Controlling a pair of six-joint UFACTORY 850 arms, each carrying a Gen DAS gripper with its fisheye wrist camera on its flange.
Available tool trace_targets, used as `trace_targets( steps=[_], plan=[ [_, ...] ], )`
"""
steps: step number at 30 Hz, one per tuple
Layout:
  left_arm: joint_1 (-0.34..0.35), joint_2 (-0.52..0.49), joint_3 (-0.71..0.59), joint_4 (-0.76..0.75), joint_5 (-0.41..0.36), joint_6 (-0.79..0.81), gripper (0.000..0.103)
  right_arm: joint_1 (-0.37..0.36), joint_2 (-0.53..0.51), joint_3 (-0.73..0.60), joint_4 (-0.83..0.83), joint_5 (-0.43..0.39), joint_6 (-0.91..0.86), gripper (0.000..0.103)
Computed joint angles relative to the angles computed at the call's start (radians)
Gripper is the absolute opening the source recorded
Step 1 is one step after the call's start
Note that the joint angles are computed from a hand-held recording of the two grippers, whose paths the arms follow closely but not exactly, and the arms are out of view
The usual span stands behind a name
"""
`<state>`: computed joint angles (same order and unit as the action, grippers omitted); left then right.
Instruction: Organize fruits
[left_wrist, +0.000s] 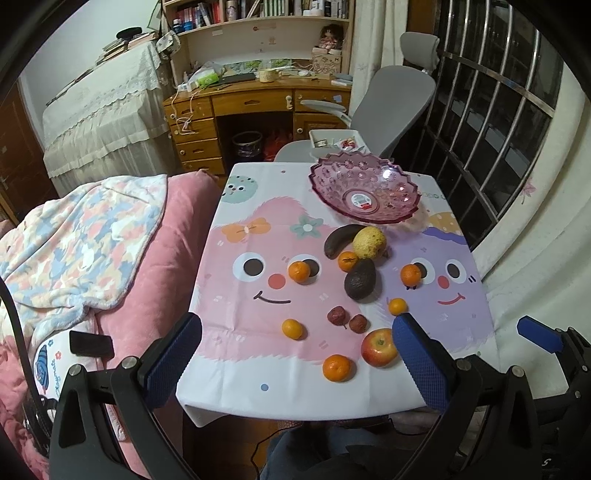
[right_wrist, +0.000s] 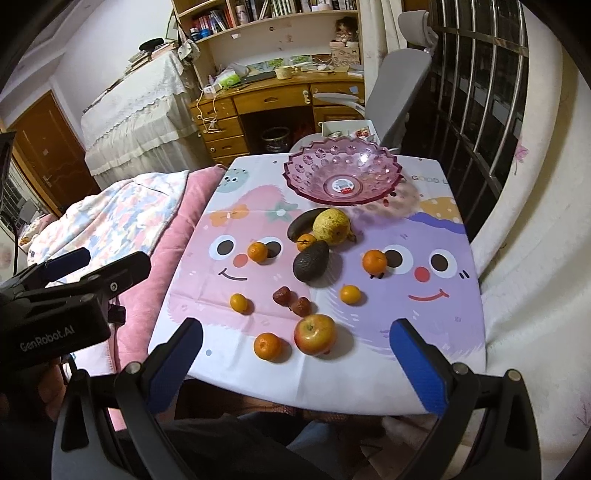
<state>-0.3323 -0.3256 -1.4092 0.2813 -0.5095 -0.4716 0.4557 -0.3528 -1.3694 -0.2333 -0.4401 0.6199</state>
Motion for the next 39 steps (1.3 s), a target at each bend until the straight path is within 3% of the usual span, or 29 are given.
trace_targets(
  steps=[7,16,19,25,31,39],
  plan=[
    [0.023,-0.009,0.007,-0.026,-0.028,0.013,0.102,-0.002,-0.011,0.011,0.04,0.016,-0.022,0.102],
    [0.07,-0.07,-0.015,-0.174,-0.081,0.181,0.103,0.022,-0.04,0.027,-0.02,0.031,0.065,0.102],
    [0.084,-0.102,-0.036,-0.215,-0.094,0.248,0.103,0.028,-0.056,0.043,-0.071,0.073,0.133,0.102],
    [0.104,-0.197,-0.11,-0.265,-0.126,0.378,0.102,0.044,-0.104,0.046,-0.199,0.088,0.322,0.102],
    [0.118,-0.319,-0.217,-0.328,-0.176,0.534,0.102,0.062,-0.157,0.024,-0.191,0.071,0.401,0.101],
    [0.113,-0.499,-0.413,-0.351,-0.312,0.674,0.102,0.077,-0.27,-0.085,0.014,0.016,0.278,0.091]
  ],
)
